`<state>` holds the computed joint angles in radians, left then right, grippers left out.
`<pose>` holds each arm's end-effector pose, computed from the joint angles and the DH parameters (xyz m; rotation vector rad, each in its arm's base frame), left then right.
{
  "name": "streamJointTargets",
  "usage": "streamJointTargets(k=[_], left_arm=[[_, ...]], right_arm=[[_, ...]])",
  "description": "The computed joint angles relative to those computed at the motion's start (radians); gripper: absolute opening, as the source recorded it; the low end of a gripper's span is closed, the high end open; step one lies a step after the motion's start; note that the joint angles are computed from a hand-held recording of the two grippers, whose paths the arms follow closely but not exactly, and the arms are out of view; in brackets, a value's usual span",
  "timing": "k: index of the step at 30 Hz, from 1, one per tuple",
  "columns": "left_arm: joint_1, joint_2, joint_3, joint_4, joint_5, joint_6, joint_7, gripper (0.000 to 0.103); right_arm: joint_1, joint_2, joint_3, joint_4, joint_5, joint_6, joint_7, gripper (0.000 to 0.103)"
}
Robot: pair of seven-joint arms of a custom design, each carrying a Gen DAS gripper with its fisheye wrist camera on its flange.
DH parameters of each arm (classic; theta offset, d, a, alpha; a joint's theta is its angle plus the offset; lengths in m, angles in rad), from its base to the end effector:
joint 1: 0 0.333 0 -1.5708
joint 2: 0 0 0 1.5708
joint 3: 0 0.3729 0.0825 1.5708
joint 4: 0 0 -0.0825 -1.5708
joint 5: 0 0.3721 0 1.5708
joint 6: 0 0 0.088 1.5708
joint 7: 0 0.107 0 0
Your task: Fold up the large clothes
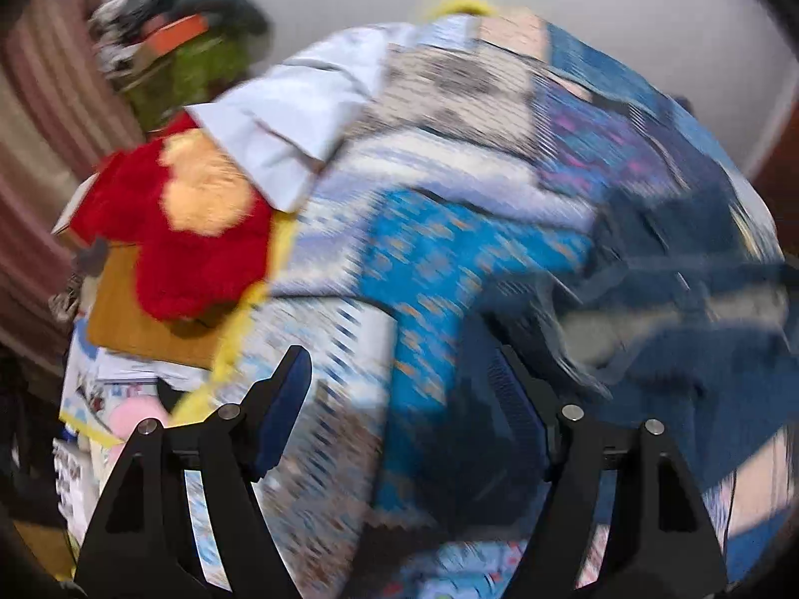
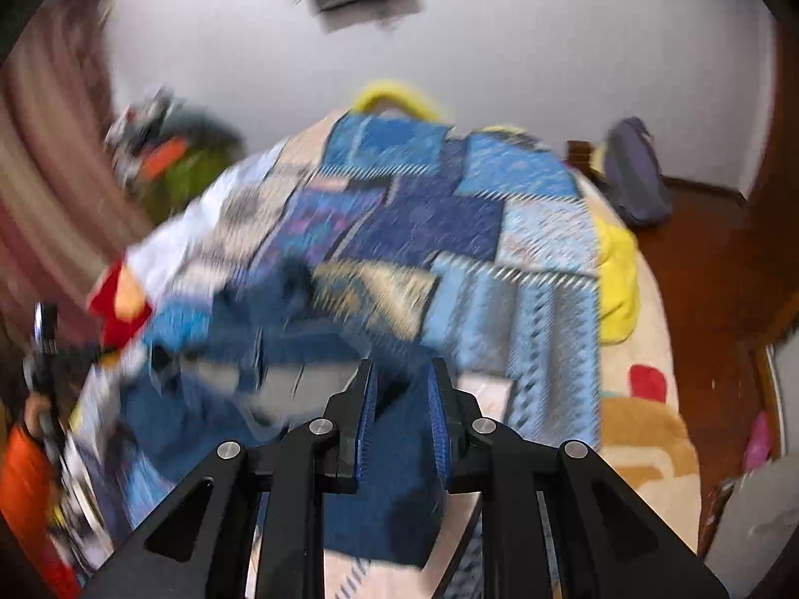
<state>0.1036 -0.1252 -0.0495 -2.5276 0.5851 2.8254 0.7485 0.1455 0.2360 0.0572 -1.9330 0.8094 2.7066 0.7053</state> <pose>0.4658 -0.0030 0.4265 -2.2052 1.5343 -0.3505 0.6380 0.1024 0.4790 -2.0329 1.3345 -0.2697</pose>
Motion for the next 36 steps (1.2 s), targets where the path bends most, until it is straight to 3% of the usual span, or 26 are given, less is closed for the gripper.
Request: streamJointTargets(k=[7, 12, 14, 19, 23, 25, 27, 29, 33, 34, 36], left_arm=[[-0.092, 0.104, -0.036, 0.015, -0.143, 0.062, 0.146, 0.076], [-0.126, 0.245, -0.049, 0.151, 0.069, -0.044, -0.011, 0.076], [-0.130, 0.295, -0.044, 0.211, 0.092, -0.084, -0.045, 0.076], [-0.099, 0.370, -0.022, 0.328, 0.053, -0.138, -0.069, 0.076], [-0.079, 0.414, -0.009, 0.385, 0.054, -0.164, -0.081, 0.083], [-0.073, 0.422, -0.005, 0.384, 0.060, -0.151, -0.097, 0.086], [-0.057, 0.420, -0.005, 0.369, 0.051, -0.122, -0.105, 0.094], [-0.022, 0.401, -0.018, 0.331, 0.003, -0.070, -0.088, 0.095], [0.053, 0.328, -0.062, 0.253, -0.142, 0.017, 0.035, 0.095], [0.055, 0.301, -0.061, 0.239, -0.155, 0.024, 0.054, 0.095], [0.015, 0.249, -0.016, 0.224, -0.062, 0.008, -0.016, 0.095]], right_arm=[[0.065, 0.013, 0.026, -0.124, -0.054, 0.007, -0.062, 0.016], [0.139, 0.089, 0.012, -0.113, -0.172, 0.081, 0.016, 0.016], [0.156, 0.129, 0.005, -0.071, -0.215, 0.084, 0.053, 0.016], [0.194, 0.249, -0.054, 0.149, -0.350, -0.034, 0.239, 0.016], [0.198, 0.359, -0.090, 0.344, -0.403, -0.060, 0.397, 0.016], [0.168, 0.422, -0.075, 0.459, -0.413, -0.169, 0.438, 0.016], [0.133, 0.447, -0.042, 0.503, -0.392, -0.206, 0.435, 0.016], [0.119, 0.434, -0.026, 0.481, -0.385, -0.190, 0.406, 0.016], [0.176, 0.368, -0.100, 0.365, -0.468, -0.086, 0.458, 0.016], [0.171, 0.340, -0.095, 0.324, -0.472, -0.068, 0.449, 0.016], [0.133, 0.296, -0.048, 0.264, -0.436, -0.051, 0.388, 0.016]])
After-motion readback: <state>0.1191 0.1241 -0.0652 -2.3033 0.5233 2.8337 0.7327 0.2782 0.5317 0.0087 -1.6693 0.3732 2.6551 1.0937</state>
